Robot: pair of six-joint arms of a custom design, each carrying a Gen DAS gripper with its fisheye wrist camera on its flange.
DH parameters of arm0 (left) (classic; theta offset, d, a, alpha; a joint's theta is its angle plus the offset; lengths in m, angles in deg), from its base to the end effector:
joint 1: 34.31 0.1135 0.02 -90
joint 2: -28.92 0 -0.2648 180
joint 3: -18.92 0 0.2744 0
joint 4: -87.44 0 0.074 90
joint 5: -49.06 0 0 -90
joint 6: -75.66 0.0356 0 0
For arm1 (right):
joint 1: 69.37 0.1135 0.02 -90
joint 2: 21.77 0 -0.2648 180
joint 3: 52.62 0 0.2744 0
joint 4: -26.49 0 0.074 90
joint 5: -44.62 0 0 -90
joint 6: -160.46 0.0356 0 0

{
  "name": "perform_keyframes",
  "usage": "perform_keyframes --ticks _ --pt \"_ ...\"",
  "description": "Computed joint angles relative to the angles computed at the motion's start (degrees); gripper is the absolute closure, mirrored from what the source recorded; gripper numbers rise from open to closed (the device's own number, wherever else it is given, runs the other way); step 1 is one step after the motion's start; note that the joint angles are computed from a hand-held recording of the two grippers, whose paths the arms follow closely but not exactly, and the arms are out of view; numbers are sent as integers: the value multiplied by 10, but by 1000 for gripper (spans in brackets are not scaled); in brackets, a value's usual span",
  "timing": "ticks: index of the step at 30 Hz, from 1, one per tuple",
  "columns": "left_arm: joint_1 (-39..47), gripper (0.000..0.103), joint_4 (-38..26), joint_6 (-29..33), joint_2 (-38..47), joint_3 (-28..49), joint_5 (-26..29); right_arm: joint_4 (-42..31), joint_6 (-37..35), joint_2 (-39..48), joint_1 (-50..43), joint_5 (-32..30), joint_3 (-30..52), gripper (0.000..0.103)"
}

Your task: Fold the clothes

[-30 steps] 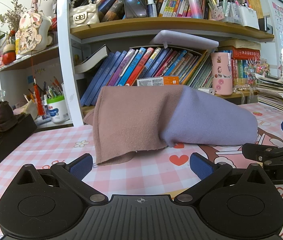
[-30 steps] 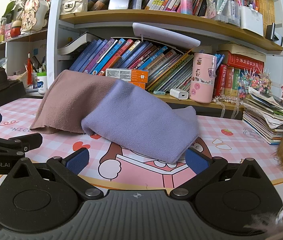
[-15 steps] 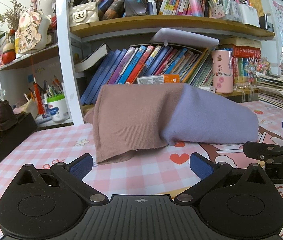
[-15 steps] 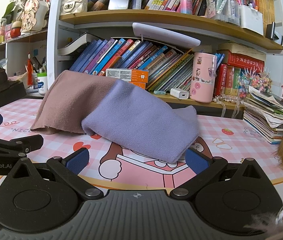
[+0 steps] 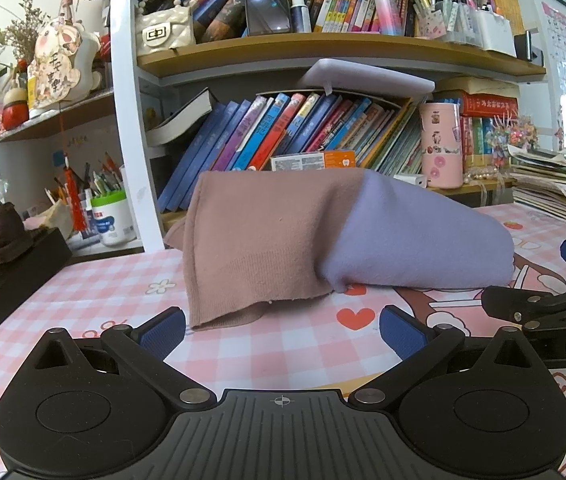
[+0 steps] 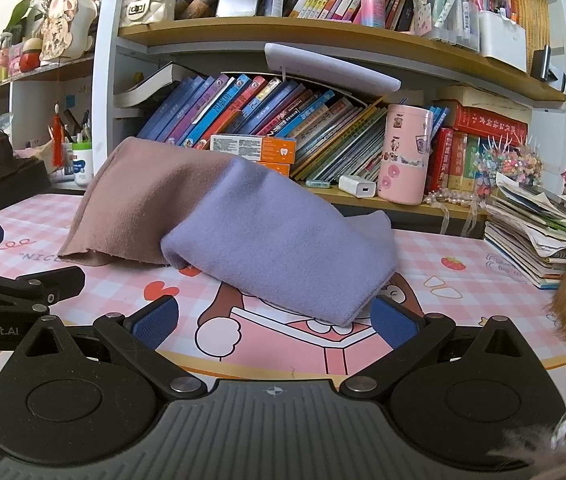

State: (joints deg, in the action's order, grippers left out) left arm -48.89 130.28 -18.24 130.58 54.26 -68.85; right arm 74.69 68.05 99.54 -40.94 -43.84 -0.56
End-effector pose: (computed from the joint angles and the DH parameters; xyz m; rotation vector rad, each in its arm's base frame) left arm 0.2756 -0.0545 0.0795 -0.1325 1.9354 0.2680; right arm 0.3145 0.1692 0.0438 -0.5006 1.8825 0.2756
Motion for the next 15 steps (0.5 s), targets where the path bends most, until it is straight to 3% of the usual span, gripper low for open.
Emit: perform_keyframes --ticks 15 --pt "3 0 -4 -6 -2 0 2 -25 9 -1 -5 -5 10 0"
